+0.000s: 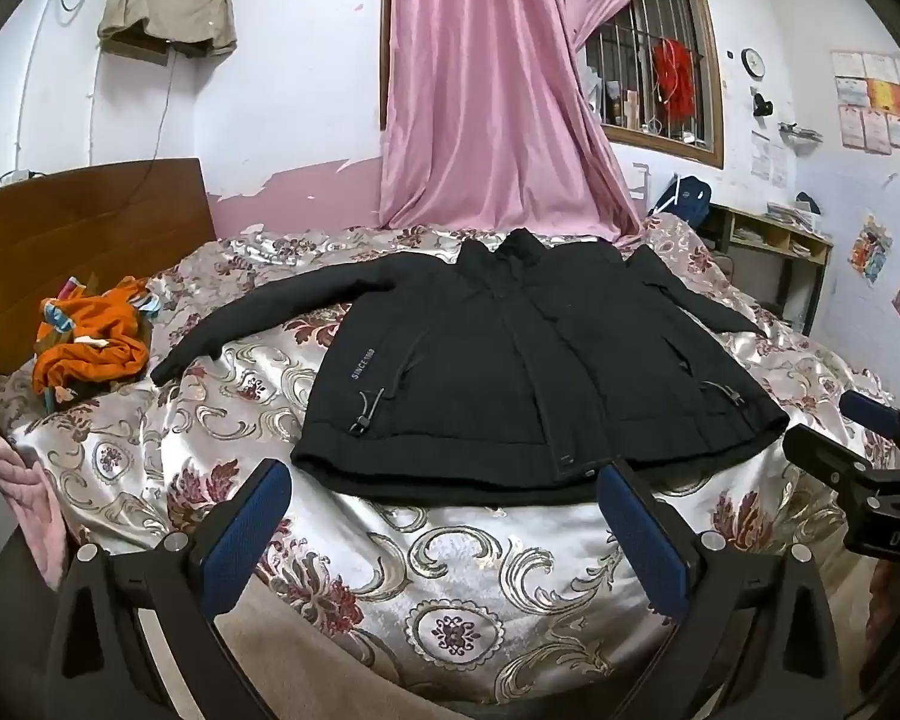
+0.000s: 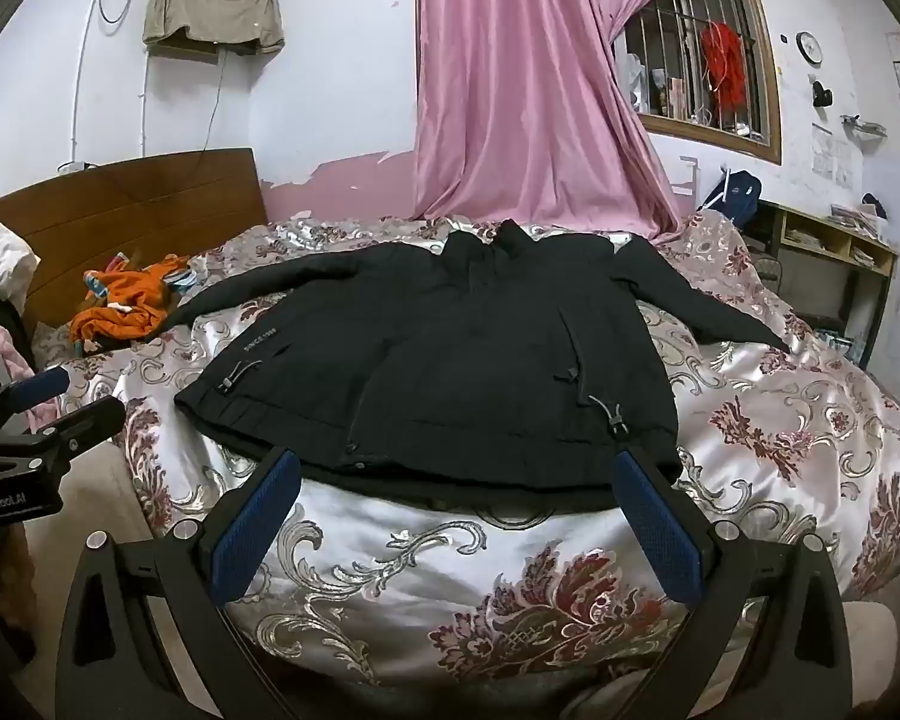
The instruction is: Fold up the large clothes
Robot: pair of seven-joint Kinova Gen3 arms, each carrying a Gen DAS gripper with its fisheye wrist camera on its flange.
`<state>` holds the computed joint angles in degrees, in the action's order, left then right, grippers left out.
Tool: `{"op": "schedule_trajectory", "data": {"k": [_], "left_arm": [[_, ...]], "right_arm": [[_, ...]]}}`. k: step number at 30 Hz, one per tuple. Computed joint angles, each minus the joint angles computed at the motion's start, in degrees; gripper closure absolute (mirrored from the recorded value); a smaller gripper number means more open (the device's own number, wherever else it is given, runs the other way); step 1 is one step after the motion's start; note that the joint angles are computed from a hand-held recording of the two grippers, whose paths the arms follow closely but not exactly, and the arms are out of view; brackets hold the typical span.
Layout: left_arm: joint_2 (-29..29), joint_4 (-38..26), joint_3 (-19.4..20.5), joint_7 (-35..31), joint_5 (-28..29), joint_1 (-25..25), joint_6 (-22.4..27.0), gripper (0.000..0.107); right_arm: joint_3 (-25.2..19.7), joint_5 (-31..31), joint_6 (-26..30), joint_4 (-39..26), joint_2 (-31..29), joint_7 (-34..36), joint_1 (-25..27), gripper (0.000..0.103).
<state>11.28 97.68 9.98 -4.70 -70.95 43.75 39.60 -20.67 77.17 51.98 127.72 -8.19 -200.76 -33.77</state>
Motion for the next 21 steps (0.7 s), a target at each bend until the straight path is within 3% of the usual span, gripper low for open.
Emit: {"op": "schedule_trajectory", "data": {"k": [21], "left_arm": [[-0.2, -0.2, 0.1, -1.2, 1.6, -0.5, 0.1, 0.005]], "right_arm": [[0.0, -0.1, 0.4, -0.1, 0.1, 0.6, -0.2, 0.001]]}}
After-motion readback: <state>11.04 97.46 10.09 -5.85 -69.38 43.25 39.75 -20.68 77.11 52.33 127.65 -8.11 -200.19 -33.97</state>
